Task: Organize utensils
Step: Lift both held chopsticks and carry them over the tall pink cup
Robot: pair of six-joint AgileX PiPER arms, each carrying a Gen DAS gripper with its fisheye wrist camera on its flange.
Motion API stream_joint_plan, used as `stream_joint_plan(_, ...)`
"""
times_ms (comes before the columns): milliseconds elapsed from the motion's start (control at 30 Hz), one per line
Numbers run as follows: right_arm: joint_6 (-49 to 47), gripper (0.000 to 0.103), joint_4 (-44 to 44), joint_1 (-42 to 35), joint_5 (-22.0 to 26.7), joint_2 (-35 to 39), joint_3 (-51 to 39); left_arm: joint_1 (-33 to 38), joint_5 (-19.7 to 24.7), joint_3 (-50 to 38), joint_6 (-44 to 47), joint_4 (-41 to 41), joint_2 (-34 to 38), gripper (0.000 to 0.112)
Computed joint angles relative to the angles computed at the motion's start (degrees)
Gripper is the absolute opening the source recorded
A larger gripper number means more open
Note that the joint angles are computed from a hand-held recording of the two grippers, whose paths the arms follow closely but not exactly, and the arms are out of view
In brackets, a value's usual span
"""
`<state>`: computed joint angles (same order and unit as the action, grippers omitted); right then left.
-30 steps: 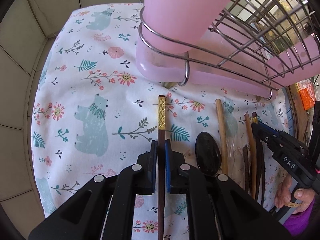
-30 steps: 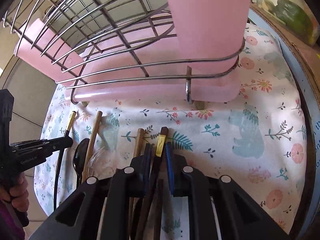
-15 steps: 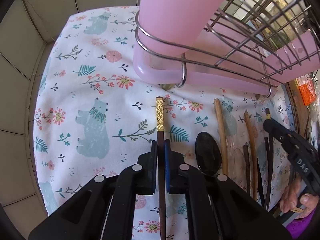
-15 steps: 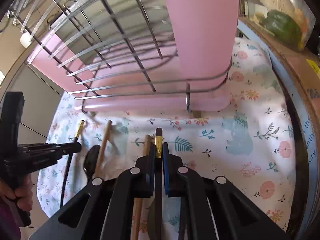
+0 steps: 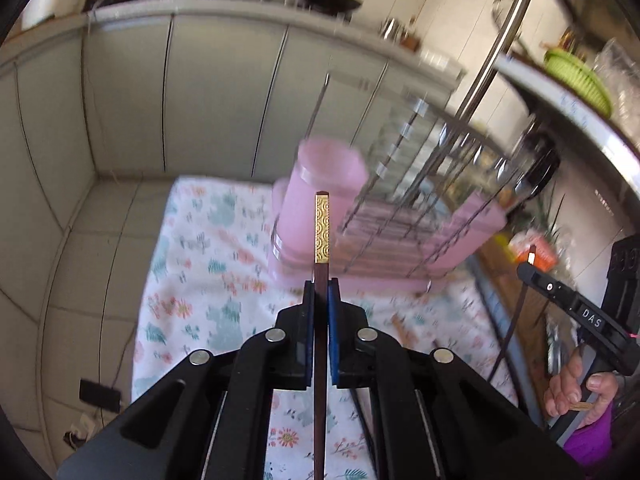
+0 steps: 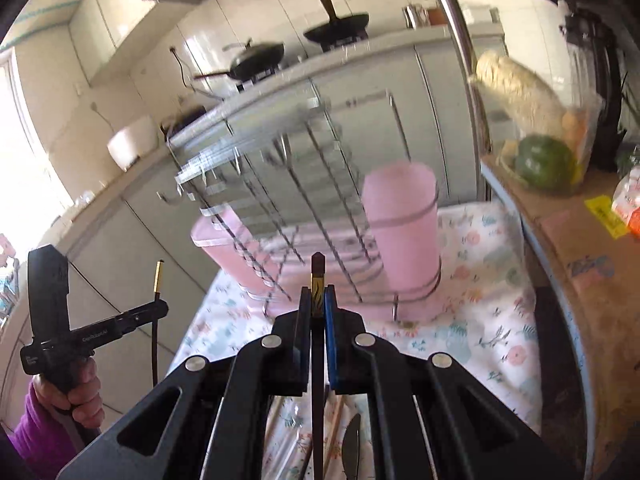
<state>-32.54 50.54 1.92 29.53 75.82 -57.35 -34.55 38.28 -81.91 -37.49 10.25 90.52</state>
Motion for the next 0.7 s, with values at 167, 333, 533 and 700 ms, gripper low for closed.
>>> stream_joint_plan(167, -2.85, 0.006, 2.9, -4.89, 3.63, -4.14, -4.45, -1.22, -1.98, -5.22, -5.12, 6.66, -3.08, 0.005)
stream_joint_plan(333, -1.25, 0.006, 1.53, -7.62, 6.49, -3.71, -14.45, -2.32, -3.69, -15.3, -11.19, 15.84, -0.65, 0.005)
stream_joint_plan(533, 2.76, 0.006, -4.07, -7.62, 3.05, -0.89, -25.26, -3.34, -2.83, -30.61, -19.64, 30.31, 8.64, 0.005)
stream_joint_plan(700, 6.5, 0.006, -7.95, -8.14, -0.56, 3.79, -32.35, -1.73, -2.42, -40.53, -24.11, 37.15, 16.69, 0.005)
